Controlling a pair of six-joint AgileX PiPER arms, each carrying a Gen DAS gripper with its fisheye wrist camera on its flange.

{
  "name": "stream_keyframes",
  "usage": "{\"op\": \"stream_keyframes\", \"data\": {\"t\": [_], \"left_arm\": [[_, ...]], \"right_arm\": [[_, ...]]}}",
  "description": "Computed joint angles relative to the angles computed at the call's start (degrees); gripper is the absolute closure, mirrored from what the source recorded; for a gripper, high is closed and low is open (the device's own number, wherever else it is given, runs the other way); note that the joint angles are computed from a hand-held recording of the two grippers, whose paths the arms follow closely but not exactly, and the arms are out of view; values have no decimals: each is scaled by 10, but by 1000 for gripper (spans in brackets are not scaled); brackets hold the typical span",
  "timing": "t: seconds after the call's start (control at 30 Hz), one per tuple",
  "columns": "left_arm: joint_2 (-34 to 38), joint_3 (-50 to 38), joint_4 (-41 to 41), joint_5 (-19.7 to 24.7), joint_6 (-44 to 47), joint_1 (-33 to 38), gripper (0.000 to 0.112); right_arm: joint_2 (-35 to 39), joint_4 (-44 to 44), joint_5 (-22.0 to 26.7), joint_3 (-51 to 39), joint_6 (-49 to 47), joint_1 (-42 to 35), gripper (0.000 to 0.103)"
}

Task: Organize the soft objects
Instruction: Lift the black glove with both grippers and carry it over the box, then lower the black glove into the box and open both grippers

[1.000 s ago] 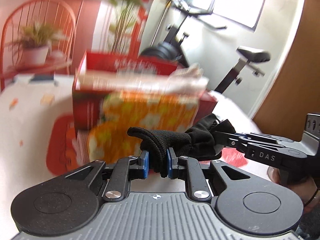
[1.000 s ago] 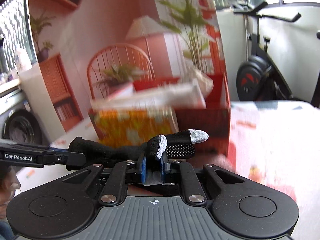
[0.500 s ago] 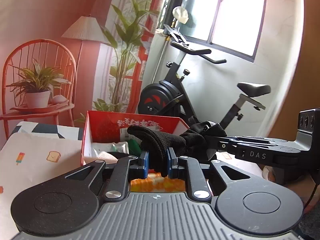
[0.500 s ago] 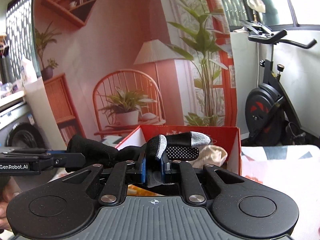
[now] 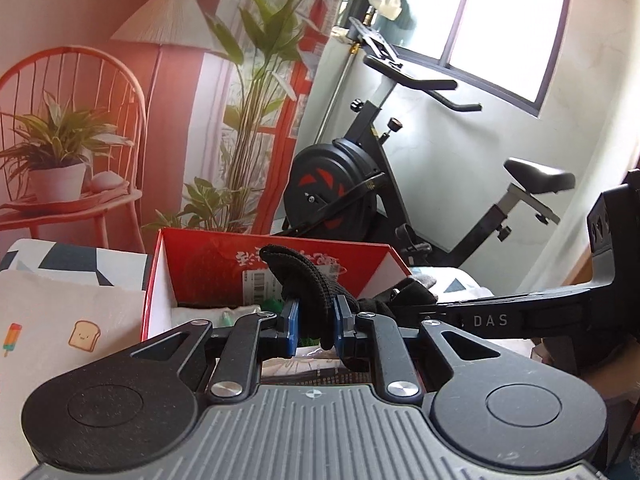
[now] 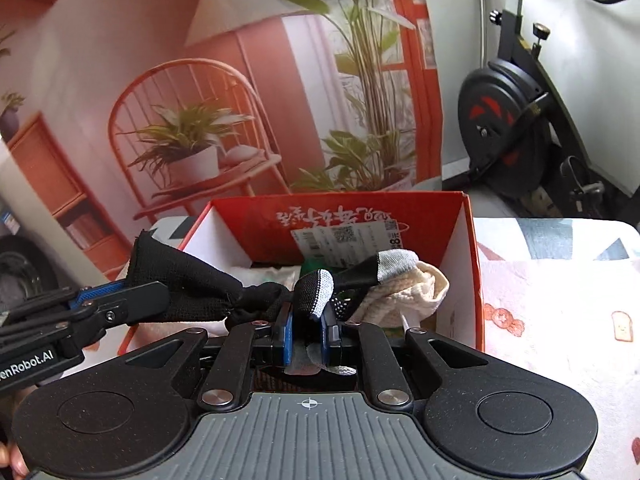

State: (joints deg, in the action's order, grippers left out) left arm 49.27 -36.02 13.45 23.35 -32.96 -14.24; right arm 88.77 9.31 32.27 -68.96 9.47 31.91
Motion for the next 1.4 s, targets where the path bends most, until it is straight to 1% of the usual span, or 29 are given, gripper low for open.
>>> {"op": "stream_keyframes", "data": {"t": [0.03, 0.2, 0.23, 0.33, 0.4, 0.5, 0.63, 0.7, 0.8, 0.93, 1.03, 1.17, 1.33, 1.4], "left_arm": [[1, 0, -44, -7, 47, 20, 94], [14, -9, -189, -29, 203, 91, 94], [19, -12, -206, -33, 219, 99, 94], [41, -19, -196, -47, 209, 97, 94], [55, -22, -215, -44, 227, 94, 94], [65, -14, -255, -31, 271, 88, 95], [62, -1, -285, -12, 297, 76, 95], [53, 7, -320, -2, 335, 80, 95], [42, 13, -337, 13, 356, 77, 95], [44, 16, -344, 20, 366, 78, 94], [63, 14, -352, 10, 364, 89, 94], [83, 5, -336, -6, 342, 91, 94], [111, -8, -305, -17, 308, 92, 94], [115, -9, -293, -22, 294, 94, 94]], "right_arm": [[3, 8, -4, -1, -13, -4, 91], [8, 16, -24, -23, -69, -8, 91], [14, 14, -19, -38, -76, -10, 91], [31, -16, -23, -61, -86, -5, 92], [42, -31, -10, -66, -78, -4, 92], [62, -21, 41, -82, -72, -9, 92], [49, -1, 77, -57, -88, -17, 92], [34, 20, 92, -38, -99, -25, 92], [12, 51, 109, -12, -111, -37, 92], [1, 43, 118, -2, -111, -39, 92], [19, -1, 111, -25, -87, -29, 92], [54, -79, 98, -61, -59, -9, 92], [106, -136, 89, -107, -28, 4, 91], [119, -142, 84, -117, -19, 8, 92]]}}
